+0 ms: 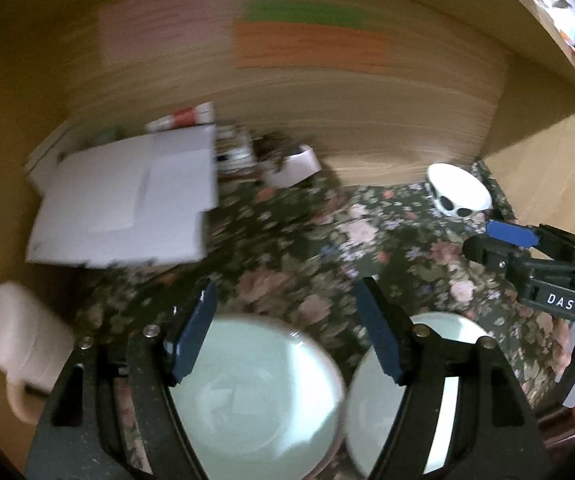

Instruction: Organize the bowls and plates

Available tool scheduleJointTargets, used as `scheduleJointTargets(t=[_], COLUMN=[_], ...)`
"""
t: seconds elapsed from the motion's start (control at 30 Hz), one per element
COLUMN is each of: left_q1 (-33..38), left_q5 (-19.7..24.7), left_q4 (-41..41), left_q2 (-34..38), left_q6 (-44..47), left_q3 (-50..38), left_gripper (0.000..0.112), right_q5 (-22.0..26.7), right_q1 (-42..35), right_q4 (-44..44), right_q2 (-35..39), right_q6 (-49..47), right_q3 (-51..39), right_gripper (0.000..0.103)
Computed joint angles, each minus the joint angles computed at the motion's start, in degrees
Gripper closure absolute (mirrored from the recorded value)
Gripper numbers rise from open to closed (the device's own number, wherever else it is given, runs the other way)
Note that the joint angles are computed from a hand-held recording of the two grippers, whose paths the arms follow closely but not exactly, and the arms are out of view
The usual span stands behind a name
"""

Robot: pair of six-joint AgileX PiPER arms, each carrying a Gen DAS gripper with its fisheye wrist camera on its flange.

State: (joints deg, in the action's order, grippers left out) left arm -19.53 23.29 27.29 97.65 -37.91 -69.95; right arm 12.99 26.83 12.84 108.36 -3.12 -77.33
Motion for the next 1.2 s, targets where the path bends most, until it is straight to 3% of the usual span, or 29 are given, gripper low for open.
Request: scheduleJointTargets(t=[0.2, 0.47, 0.63, 0.83, 0.9, 1.2], left_q1=[-3.0, -5.2, -5.2, -5.3, -5.3, -5.4], left_q5=[4.6, 11.9, 15.9, 21.5, 24.7, 39.7], left_q4=[-7.3, -11.9, -15.9, -18.4, -18.9, -19.8], left_q2=[8.7, 20.5, 27.6, 35.3, 39.2, 54.7], left_q6=[8.1, 11.4, 15.8, 19.5, 20.5, 24.4], left_q3=[-13.5, -31.8, -42.4, -54.5, -60.7, -89.5], left_gripper=[0.04, 0.039, 0.039, 0.039, 0.039, 0.039], right_q5=[-1.5, -2.0, 1.2, 6.3, 8.4, 14.0], right_q1=[-5.5, -12.2, -16.3, -18.9, -19.3, -20.8], right_q4=[0.0, 3.6, 10.9, 4.4, 2.3, -0.3], right_q2=[0.3, 5.5, 10.6, 17.9, 20.3, 27.8], right_q6=[1.5, 1.5, -2.6, 5.1, 7.1, 10.8], right_q3=[0.7, -2.5, -7.9, -17.6, -21.1, -32.3], right_gripper=[0.043, 0.044, 0.044, 0.058, 0.064, 0.068])
